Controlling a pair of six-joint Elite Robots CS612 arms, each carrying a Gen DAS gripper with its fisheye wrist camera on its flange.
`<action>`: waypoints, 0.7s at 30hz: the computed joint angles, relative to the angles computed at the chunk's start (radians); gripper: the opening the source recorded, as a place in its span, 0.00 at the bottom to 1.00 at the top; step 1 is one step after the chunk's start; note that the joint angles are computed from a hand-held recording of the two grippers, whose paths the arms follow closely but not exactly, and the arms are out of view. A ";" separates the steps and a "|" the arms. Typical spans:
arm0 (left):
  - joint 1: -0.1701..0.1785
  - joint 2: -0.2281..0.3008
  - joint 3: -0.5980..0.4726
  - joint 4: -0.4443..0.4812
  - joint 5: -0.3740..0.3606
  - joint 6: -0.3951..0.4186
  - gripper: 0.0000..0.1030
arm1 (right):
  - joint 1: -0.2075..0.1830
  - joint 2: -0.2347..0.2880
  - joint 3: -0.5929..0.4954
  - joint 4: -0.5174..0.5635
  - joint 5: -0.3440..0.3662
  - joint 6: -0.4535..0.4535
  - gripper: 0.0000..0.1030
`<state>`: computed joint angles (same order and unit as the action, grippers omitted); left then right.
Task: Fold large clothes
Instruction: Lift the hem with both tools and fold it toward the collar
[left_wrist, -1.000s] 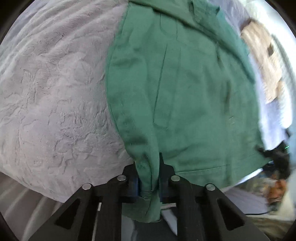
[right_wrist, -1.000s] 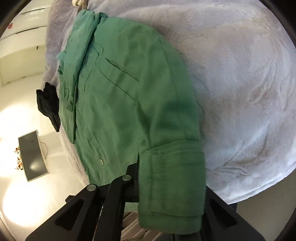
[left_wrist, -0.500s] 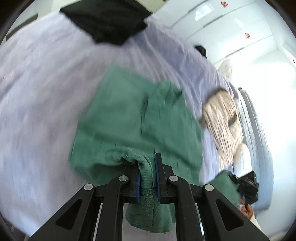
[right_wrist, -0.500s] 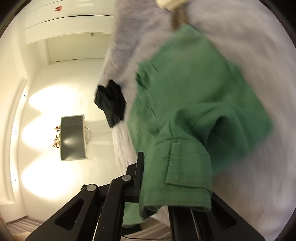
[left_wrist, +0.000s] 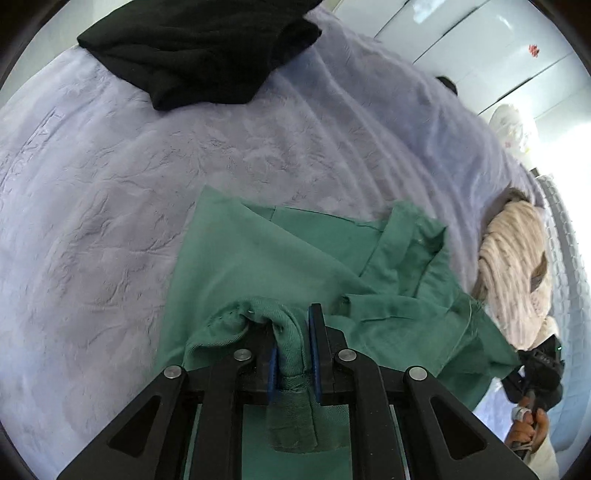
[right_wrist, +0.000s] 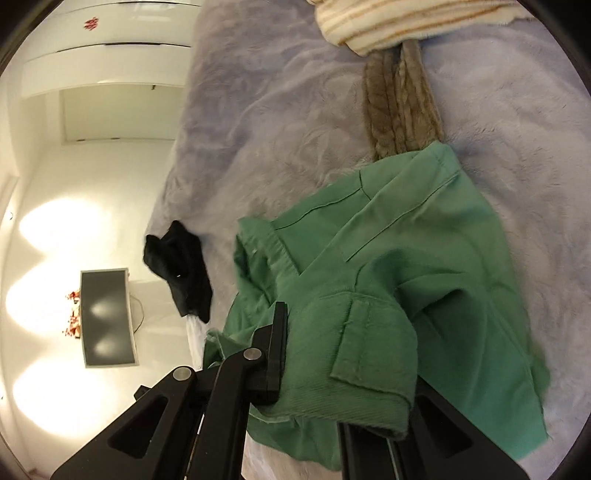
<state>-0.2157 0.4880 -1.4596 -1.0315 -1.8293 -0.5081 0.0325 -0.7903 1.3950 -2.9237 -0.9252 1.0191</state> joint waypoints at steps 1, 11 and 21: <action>-0.002 -0.003 0.006 0.004 0.011 0.007 0.14 | 0.003 0.009 -0.013 0.009 -0.010 -0.004 0.05; -0.019 -0.018 -0.026 -0.004 0.232 0.073 0.88 | 0.003 -0.001 -0.042 0.144 -0.087 -0.119 0.68; -0.029 -0.009 0.033 0.020 0.260 0.153 0.88 | 0.025 -0.022 -0.063 0.373 -0.361 -0.328 0.69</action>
<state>-0.2443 0.4786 -1.4263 -1.0118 -1.5694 -0.3547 0.0572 -0.8128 1.3316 -2.5511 -1.2858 0.6914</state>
